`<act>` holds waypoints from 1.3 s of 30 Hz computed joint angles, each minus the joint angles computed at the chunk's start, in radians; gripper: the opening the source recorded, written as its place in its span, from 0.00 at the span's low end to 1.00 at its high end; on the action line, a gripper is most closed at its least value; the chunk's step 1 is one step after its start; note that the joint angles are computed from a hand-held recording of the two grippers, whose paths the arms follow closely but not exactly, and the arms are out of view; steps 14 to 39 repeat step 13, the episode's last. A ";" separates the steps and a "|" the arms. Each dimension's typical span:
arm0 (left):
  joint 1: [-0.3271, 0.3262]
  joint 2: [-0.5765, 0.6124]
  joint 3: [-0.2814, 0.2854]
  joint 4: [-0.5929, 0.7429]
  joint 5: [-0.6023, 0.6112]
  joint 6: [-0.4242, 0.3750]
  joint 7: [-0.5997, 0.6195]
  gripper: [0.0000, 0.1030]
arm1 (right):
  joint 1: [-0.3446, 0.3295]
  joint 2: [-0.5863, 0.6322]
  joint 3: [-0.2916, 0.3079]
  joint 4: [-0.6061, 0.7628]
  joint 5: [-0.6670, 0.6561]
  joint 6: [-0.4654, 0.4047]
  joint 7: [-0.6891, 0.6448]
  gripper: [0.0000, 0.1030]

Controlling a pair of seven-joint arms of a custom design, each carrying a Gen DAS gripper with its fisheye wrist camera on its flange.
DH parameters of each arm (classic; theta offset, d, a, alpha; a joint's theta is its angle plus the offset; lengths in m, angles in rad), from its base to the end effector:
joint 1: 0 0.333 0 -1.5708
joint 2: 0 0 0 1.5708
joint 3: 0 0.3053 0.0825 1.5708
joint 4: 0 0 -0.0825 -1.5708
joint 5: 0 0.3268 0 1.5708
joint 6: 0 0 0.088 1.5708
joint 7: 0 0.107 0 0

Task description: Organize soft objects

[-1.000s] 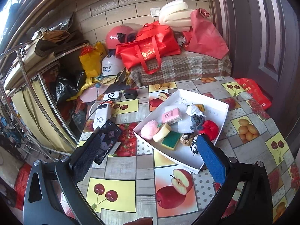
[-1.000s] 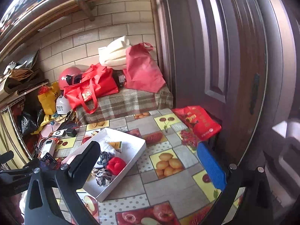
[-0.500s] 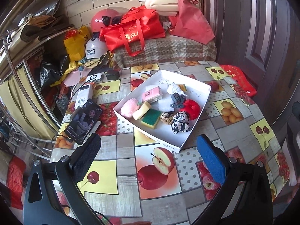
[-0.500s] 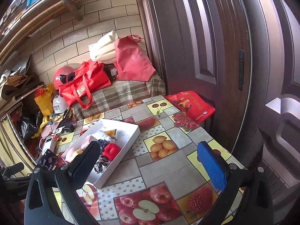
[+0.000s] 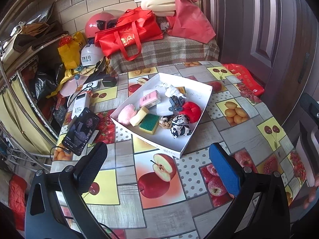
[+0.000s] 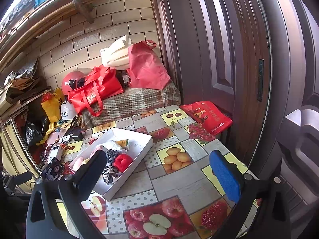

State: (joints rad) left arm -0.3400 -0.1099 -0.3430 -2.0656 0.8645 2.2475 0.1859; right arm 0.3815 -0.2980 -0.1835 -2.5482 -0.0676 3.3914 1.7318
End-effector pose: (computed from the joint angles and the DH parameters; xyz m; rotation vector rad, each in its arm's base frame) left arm 0.3994 -0.3052 0.5288 -1.8759 1.4880 -0.5579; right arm 0.4217 0.0844 0.5412 -1.5352 1.4073 -0.7293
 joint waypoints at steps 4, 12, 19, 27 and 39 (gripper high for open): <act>-0.005 0.009 -0.003 0.008 -0.006 -0.015 0.000 1.00 | 0.041 -0.005 -0.041 -0.003 -0.012 -0.008 -0.006 1.00; -0.019 0.033 0.003 0.023 -0.033 -0.028 -0.010 1.00 | 0.073 -0.012 -0.081 -0.006 -0.013 -0.014 -0.023 1.00; -0.020 0.035 0.005 0.024 -0.037 -0.024 -0.009 1.00 | 0.082 -0.014 -0.092 -0.006 -0.014 -0.015 -0.026 1.00; -0.020 0.035 0.005 0.024 -0.037 -0.024 -0.009 1.00 | 0.082 -0.014 -0.092 -0.006 -0.014 -0.015 -0.026 1.00; -0.020 0.035 0.005 0.024 -0.037 -0.024 -0.009 1.00 | 0.082 -0.014 -0.092 -0.006 -0.014 -0.015 -0.026 1.00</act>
